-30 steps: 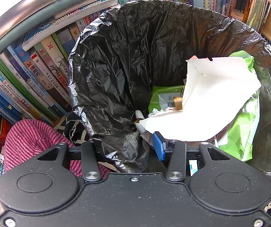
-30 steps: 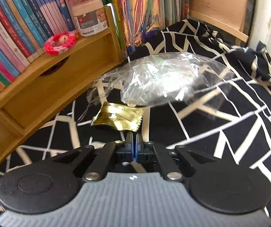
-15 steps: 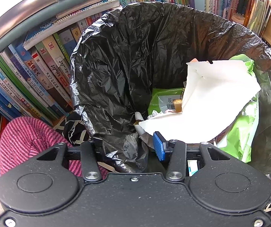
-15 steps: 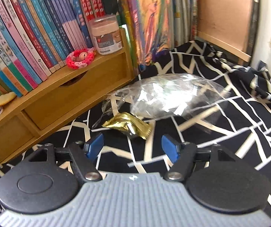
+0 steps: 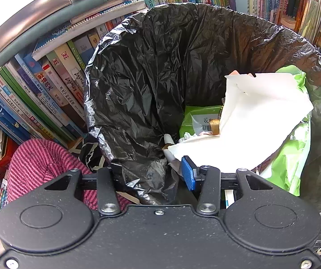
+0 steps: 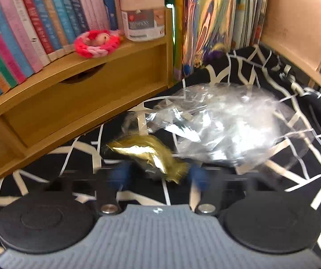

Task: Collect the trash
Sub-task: 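Grasp the gold wrapper with the right tool and lift it, then carry the gold wrapper over the bin and open the right tool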

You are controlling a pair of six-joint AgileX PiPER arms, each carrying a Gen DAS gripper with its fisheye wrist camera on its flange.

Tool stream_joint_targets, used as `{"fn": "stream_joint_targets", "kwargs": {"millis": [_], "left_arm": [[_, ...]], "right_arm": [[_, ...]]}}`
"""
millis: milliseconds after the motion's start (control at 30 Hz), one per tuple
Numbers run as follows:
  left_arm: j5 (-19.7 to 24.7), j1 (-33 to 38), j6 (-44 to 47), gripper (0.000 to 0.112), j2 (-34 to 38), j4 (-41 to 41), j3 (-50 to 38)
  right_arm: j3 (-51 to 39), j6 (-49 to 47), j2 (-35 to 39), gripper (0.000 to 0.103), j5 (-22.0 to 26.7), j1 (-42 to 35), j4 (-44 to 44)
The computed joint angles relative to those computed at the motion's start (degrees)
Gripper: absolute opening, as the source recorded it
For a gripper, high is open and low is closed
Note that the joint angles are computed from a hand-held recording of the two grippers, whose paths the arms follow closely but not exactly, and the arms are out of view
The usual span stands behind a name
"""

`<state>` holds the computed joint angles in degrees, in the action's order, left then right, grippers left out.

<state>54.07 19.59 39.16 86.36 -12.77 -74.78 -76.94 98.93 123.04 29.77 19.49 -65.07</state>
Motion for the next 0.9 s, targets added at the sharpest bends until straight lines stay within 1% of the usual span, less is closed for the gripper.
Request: {"fn": "stream_joint_targets", "kwargs": {"millis": [33, 67, 133, 200, 300, 433, 567, 733, 900], "left_arm": [[-0.2, 0.2, 0.3, 0.043, -0.2, -0.3, 0.2], [-0.3, 0.4, 0.6, 0.043, -0.3, -0.7, 0.5], [-0.5, 0.8, 1.1, 0.043, -0.4, -1.5, 0.7], [-0.9, 1.1, 1.6, 0.043, -0.6, -2.2, 1.1], [-1.6, 1.5, 2.1, 0.043, -0.7, -3.4, 1.5], [-2.2, 2.2, 2.6, 0.043, -1.0, -4.8, 2.1], [-2.4, 2.4, 2.6, 0.043, -1.0, -5.3, 2.2], [-2.8, 1.9, 1.9, 0.043, -1.3, -4.6, 2.4], [-3.1, 1.9, 1.5, 0.043, -1.3, -4.5, 2.5]], "right_arm": [[1.4, 0.2, -1.2, 0.035, -1.7, -0.3, -0.1], [3.7, 2.4, -2.6, 0.035, -3.3, -0.4, -1.6], [7.7, 6.3, -5.4, 0.033, -4.5, 0.1, -4.7], [11.0, 8.0, -7.9, 0.033, -5.8, 0.7, -6.2], [15.0, 7.1, -12.2, 0.033, -6.5, 2.7, -5.4], [18.2, 1.4, -19.0, 0.033, -4.9, 6.4, -1.1], [19.4, -4.2, -26.8, 0.033, -1.5, 10.4, 2.3], [18.2, -8.4, -35.8, 0.034, 3.8, 17.4, 3.1], [16.7, -7.2, -42.0, 0.035, 5.2, 25.0, -0.9]]}}
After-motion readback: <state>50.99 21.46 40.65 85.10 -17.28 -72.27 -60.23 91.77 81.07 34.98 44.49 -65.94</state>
